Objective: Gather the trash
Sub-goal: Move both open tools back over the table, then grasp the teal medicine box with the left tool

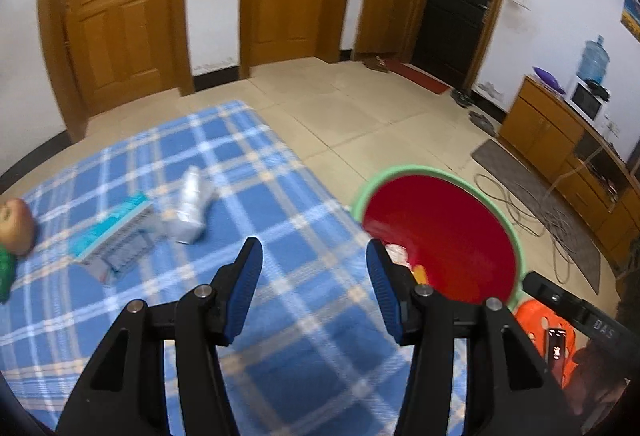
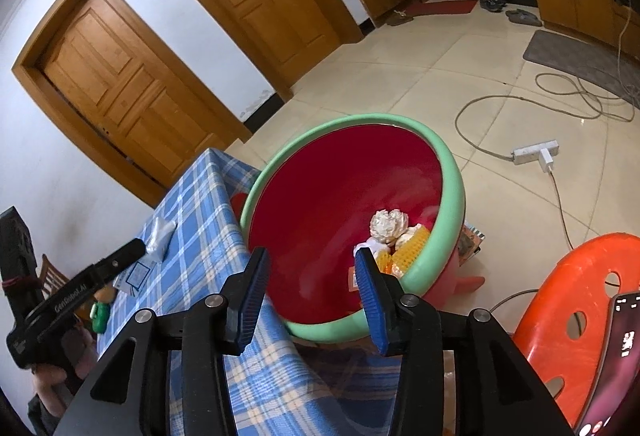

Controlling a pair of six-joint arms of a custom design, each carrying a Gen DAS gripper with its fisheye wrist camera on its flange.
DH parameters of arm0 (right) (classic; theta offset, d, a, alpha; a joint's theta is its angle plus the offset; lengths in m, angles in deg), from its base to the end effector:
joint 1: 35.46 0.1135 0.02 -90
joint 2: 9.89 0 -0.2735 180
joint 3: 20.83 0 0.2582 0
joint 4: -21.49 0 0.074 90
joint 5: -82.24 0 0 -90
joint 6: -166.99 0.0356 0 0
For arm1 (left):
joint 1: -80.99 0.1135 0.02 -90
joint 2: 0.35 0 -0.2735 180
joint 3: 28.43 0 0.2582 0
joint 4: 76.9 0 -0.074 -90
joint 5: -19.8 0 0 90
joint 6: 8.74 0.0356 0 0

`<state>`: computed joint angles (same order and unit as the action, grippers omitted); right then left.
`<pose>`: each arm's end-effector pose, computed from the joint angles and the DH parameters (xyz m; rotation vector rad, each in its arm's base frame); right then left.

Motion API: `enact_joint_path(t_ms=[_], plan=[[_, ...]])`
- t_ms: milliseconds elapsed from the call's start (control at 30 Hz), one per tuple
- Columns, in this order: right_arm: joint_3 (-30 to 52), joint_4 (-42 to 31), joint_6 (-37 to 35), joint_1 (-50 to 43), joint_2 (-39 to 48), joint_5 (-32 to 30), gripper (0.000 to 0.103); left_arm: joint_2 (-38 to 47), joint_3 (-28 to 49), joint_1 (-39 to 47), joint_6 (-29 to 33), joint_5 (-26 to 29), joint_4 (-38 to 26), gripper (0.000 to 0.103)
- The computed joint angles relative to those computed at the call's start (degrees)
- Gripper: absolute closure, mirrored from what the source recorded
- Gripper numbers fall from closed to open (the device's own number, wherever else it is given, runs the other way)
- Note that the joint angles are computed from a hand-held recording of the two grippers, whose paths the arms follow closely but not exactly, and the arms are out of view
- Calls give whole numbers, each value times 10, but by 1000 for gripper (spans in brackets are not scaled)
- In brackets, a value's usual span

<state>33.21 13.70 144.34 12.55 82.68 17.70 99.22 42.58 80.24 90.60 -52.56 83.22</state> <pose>0.2171 0.2184 0.1491 0.5984 2.2580 0.5069 0.3637 -0.0155 0.1790 0.3491 2.3598 -0.3008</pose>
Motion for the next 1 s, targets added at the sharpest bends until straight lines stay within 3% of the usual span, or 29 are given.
enact_joint_path(t_ms=[467,667,933,1000], plan=[[48,-45,-1,15,23,4,52,90,114,111,58,-58,-9,44],[67,-52,2,13,41,-5,52,136,134,129,88,-70,22,44],[95,-64,-2,16,69,-18,52,184,178,146,95,-17,-20,44],[104,-67,-5,18,77,-20,52,190,180,144,99,-19,-24,54]])
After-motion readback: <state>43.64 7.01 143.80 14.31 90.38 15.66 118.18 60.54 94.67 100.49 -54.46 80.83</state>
